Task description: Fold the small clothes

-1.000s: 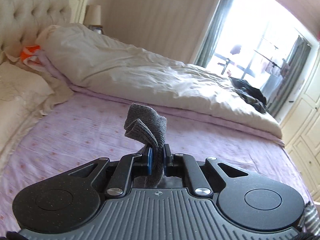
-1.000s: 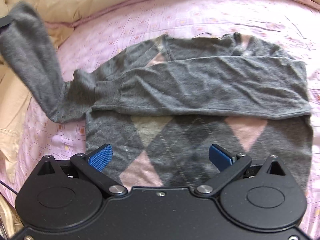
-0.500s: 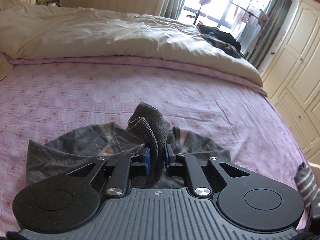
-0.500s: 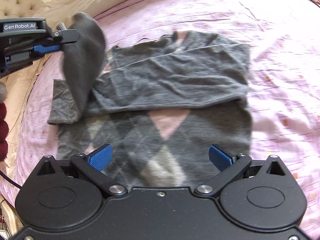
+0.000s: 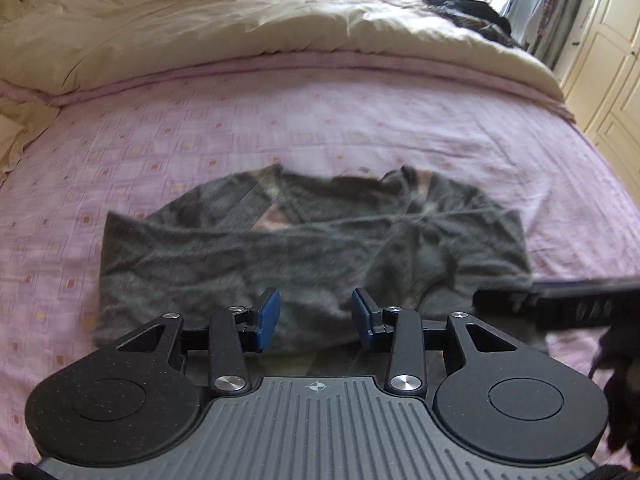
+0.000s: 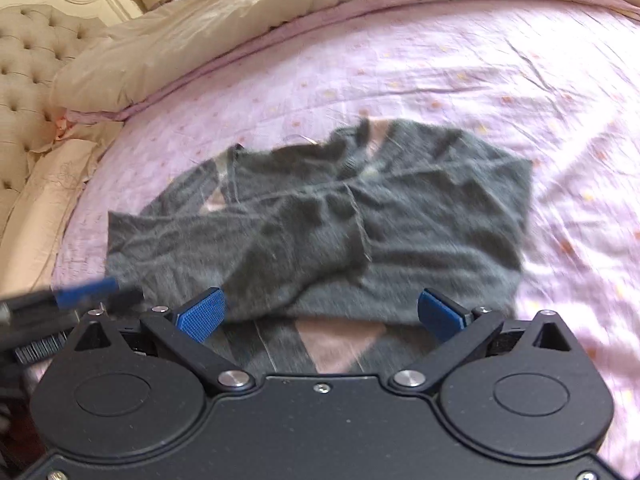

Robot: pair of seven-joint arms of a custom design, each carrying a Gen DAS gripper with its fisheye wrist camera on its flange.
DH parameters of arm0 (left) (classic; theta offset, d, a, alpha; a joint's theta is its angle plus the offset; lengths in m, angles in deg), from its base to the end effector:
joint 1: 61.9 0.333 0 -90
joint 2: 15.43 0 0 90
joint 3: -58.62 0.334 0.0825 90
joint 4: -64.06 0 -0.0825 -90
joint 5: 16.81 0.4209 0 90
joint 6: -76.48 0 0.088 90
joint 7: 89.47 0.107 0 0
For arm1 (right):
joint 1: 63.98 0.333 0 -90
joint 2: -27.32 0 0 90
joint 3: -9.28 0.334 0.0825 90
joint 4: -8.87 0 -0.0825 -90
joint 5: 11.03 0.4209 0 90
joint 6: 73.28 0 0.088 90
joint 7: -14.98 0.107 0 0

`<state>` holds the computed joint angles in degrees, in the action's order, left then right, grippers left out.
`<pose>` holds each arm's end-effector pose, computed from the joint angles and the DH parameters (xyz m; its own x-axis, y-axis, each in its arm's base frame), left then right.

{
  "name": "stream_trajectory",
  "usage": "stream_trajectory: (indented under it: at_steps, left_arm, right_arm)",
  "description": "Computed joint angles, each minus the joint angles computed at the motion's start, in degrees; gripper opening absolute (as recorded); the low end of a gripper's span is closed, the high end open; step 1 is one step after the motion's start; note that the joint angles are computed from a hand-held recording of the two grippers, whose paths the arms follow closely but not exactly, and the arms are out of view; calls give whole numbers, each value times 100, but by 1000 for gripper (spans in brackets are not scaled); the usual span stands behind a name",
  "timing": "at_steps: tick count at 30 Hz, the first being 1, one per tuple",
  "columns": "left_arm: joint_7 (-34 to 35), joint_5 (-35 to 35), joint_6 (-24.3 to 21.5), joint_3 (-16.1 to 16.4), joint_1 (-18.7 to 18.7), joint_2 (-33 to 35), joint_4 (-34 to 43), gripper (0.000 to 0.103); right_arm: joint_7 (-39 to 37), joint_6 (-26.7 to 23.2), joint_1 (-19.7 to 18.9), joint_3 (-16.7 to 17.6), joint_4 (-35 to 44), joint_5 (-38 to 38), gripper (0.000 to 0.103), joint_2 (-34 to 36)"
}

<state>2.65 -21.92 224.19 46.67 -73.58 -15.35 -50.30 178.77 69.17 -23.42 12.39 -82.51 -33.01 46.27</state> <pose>0.5801 -0.2521 0.5266 -0.3946 -0.9168 0.0611 -0.7809 0.2996 -0.5482 0.5385 0.5091 0.5094 -0.1796 -0.9113 -0.3706 -0.8194 0.3470 -0.4562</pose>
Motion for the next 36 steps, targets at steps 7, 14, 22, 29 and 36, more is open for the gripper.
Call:
stream_trajectory:
  at_steps: [7, 14, 22, 29, 36]
  left_arm:
    - [-259, 392, -563, 154, 210, -41, -236, 38]
    - [-507, 461, -878, 170, 328, 214, -164, 38]
    - [-412, 244, -755, 144, 404, 224, -270, 47]
    - [-476, 261, -710, 146, 398, 173, -327, 48]
    - [-435, 213, -821, 153, 402, 104, -308, 48]
  right_arm:
    - [-696, -44, -160, -80, 741, 159, 88, 658]
    - [-1363, -322, -301, -79, 1060, 994, 70, 1003]
    - [-1618, -368, -237, -112, 1141, 1345, 10, 943]
    - [-580, 491, 154, -448, 290, 298, 10, -122]
    - [-312, -758, -264, -85, -194, 198, 10, -421]
